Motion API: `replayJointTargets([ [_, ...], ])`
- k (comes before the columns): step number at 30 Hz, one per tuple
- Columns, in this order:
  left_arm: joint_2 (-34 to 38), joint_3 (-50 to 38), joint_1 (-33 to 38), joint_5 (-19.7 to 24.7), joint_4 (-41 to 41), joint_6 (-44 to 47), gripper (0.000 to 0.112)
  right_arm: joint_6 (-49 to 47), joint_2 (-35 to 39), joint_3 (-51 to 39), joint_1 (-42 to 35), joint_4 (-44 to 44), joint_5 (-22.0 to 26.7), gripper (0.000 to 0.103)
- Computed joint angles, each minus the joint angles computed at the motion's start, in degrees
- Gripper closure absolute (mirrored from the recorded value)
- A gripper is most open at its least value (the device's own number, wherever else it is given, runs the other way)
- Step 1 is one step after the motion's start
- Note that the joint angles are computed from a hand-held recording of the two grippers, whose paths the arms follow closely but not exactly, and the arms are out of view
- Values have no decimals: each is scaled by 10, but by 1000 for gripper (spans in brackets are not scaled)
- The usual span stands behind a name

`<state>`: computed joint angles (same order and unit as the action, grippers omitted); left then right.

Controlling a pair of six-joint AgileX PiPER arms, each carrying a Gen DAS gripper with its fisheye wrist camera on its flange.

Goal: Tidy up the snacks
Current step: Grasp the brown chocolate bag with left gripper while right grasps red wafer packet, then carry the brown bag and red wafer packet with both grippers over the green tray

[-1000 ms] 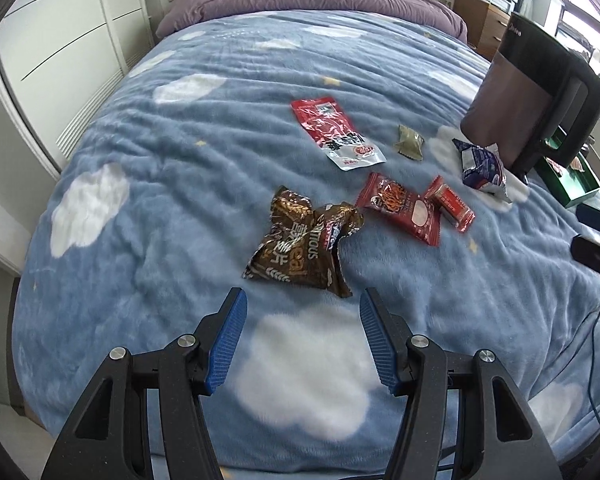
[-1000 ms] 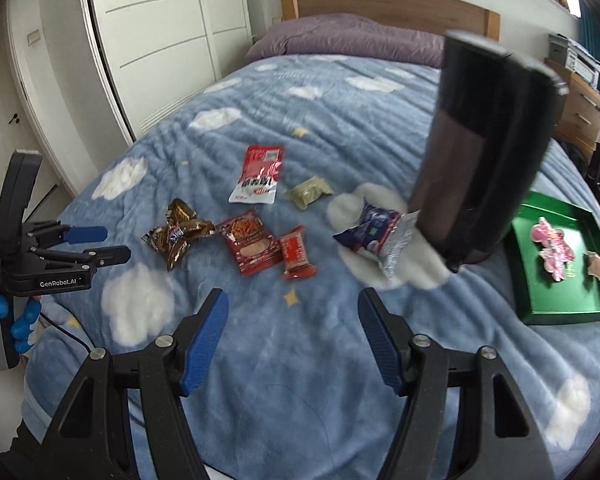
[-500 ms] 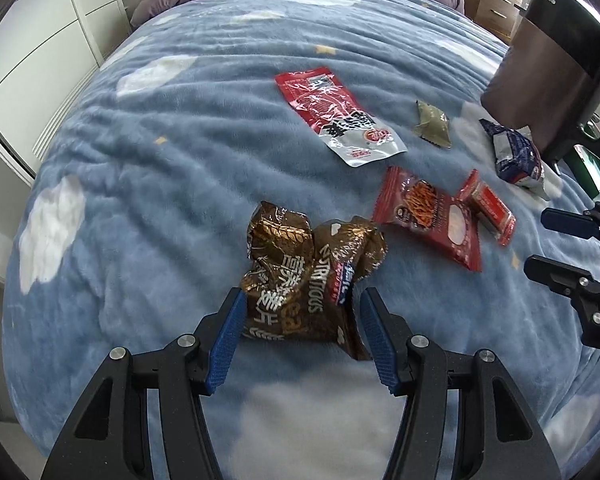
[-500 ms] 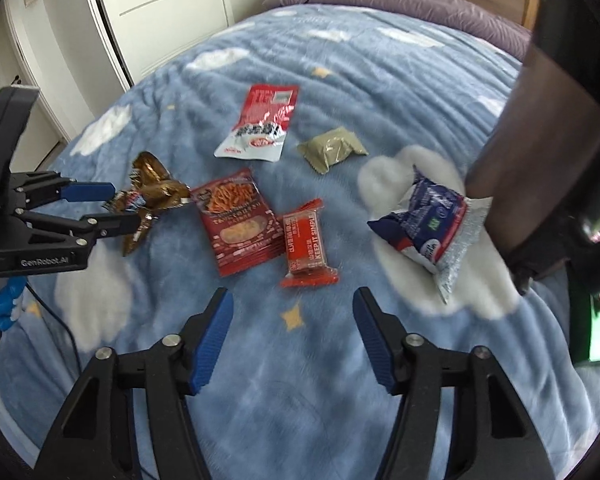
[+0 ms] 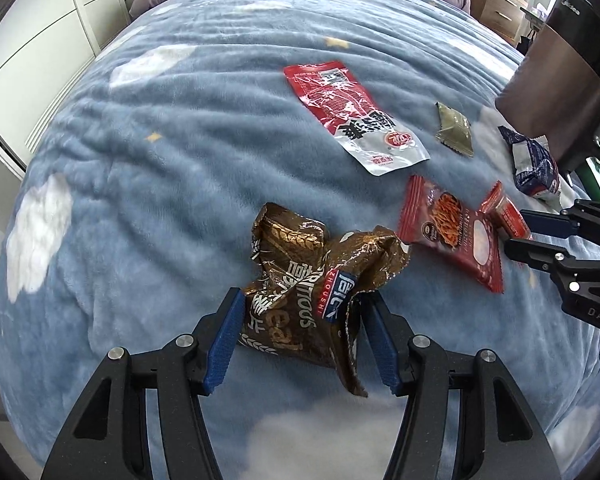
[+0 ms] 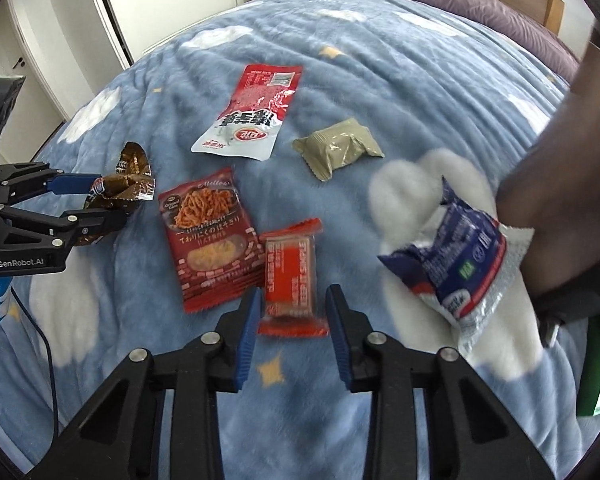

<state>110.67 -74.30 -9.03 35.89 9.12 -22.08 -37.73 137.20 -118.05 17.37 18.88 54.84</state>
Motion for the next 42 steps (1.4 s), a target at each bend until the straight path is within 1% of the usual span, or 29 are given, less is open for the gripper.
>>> replayJointTargets([
  [1,3,-3,3,0,-5,4,58,2,6,-10,2,-3,5,57],
  [2,8,-9,6,2,-8,8,58,4,10,-16,4,-6,7,64],
  [4,16,-18,8,8,-6,6,58,9,18,-29,6,-11,12,69],
  [8,37,-42,12,24,5,-1,60,14,22,-35,6,-12,13,73],
  [9,40,-47,13,28,6,-7,67,13,21,-32,5,-10,12,74],
  [10,42,-51,15,31,9,-10,72,13,21,-32,4,-7,12,74],
  [11,43,-53,19,31,0,-2,73,14,22,-34,2,-3,15,75],
  [13,42,-55,28,30,-11,6,81,18,24,-39,-2,6,22,75],
  [18,35,-54,46,25,-32,25,87,15,14,-26,-10,25,28,77],
  [25,-7,-11,30,18,-16,-8,88,6,-24,24,-22,49,14,77],
  [27,-24,6,19,15,0,-28,88,2,-38,41,-28,58,9,77],
  [36,-111,74,-21,20,48,-109,88,-26,-133,158,-46,86,-23,77],
  [42,-168,108,-53,30,58,-146,88,-47,-201,238,-60,104,-42,77],
])
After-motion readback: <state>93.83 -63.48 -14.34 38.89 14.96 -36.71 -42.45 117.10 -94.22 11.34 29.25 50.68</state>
